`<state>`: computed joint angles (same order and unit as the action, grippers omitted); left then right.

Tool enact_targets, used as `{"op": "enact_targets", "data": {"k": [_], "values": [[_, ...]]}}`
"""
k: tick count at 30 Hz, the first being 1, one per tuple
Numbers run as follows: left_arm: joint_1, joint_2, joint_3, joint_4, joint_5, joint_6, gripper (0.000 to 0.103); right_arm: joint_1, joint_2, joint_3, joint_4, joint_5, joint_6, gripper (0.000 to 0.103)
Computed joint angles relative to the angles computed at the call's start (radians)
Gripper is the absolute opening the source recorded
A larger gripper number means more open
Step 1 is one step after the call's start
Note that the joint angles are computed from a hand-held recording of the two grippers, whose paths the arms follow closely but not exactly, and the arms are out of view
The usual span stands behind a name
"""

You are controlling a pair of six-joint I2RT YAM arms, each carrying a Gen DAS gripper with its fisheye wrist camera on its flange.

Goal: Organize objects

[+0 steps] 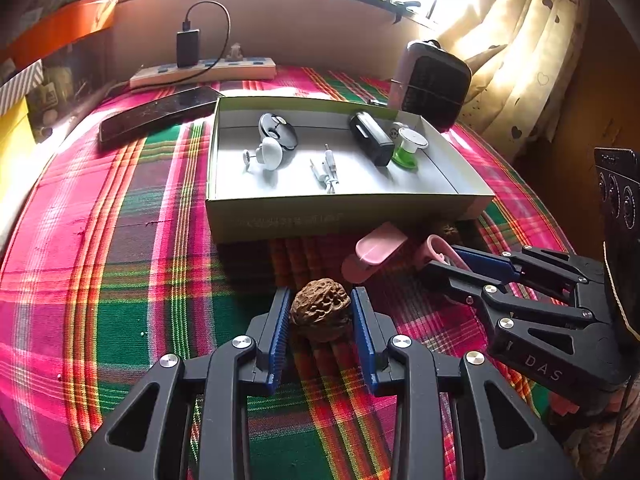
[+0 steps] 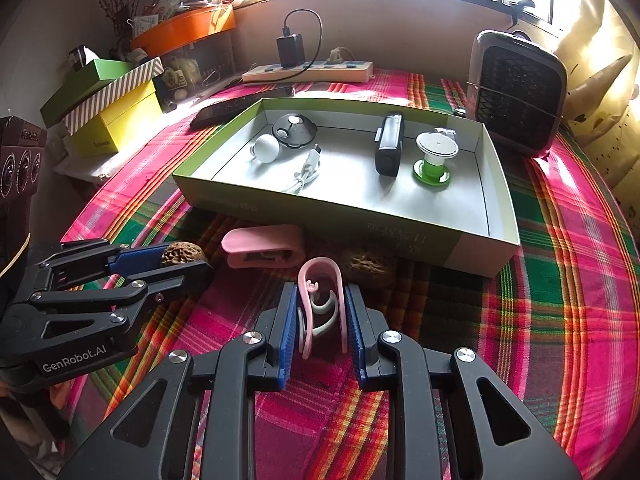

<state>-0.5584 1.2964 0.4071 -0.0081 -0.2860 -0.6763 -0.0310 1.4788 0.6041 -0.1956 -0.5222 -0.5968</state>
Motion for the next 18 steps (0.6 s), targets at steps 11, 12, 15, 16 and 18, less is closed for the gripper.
{"op": "enact_targets", "data": {"k": [11,12,15,16,18], "values": [[-0.008,-0.043,-0.007,-0.029,-0.019,-0.011,0.029,-0.015,-0.012,-0.002,-0.017,-0.017,-0.005,0.024],[-0.010,-0.049,-0.009,-0.032,-0.021,-0.011,0.029,-0.018,-0.015,-0.003,-0.017,-0.018,-0.006,0.024],[-0.015,-0.058,-0.002,-0.048,-0.027,-0.011,0.029,-0.021,-0.021,0.000,-0.026,-0.028,-0.004,0.024],[-0.017,-0.061,0.001,-0.054,-0.029,-0.011,0.029,-0.022,-0.023,0.001,-0.027,-0.031,-0.003,0.024],[-0.016,-0.069,0.005,-0.064,-0.030,-0.009,0.029,-0.027,-0.031,0.003,-0.032,-0.039,-0.003,0.024]]}}
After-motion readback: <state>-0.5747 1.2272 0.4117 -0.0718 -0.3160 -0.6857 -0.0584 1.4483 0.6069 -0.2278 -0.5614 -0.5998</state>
